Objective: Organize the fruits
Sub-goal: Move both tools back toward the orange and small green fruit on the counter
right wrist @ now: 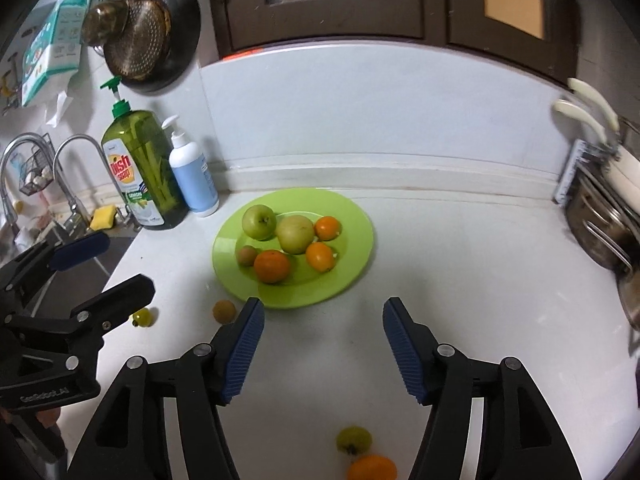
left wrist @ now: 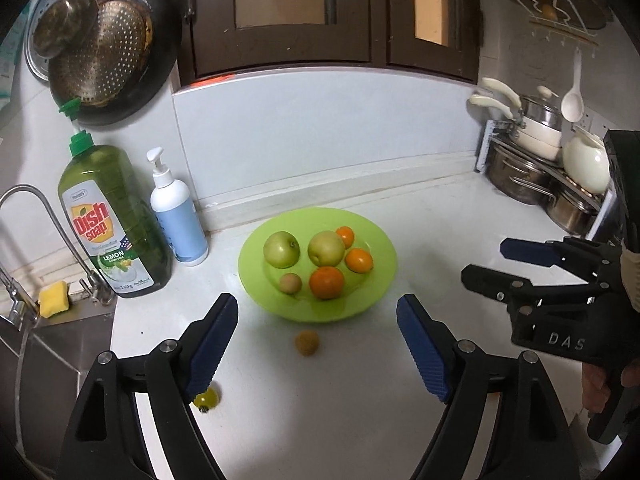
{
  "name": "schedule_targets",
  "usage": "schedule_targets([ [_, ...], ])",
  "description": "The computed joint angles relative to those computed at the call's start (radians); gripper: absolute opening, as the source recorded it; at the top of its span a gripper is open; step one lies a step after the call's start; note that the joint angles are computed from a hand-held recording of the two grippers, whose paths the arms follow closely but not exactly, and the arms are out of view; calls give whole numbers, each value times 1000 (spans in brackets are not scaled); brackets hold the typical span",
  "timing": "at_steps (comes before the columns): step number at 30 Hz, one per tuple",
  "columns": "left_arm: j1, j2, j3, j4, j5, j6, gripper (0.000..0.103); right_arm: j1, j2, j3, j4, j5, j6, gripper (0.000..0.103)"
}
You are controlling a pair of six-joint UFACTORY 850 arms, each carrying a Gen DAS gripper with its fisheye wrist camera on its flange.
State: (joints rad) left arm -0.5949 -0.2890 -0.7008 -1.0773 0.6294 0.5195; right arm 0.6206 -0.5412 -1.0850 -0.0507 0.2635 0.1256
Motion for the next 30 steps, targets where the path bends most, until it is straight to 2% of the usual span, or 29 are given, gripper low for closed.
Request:
schedule_targets([
  [6, -49, -11, 0, 34, 7, -1, 82, -3, 78, 124, 207, 92, -175, 63],
  [13, -80, -44, -19, 180, 4, -25, 82, -12, 145, 241, 291, 167, -203, 63],
  [20, -94, -102, -50, 325, -18, 3, 82, -20, 152, 297, 342, 145, -213, 63],
  [24, -76, -131, -61, 464, -55, -68, 81, -23, 134, 308, 293, 118, -148, 63],
  [30, -50, -187, -96, 627, -110, -99, 74, -19, 89, 296, 270, 89, -108, 62],
])
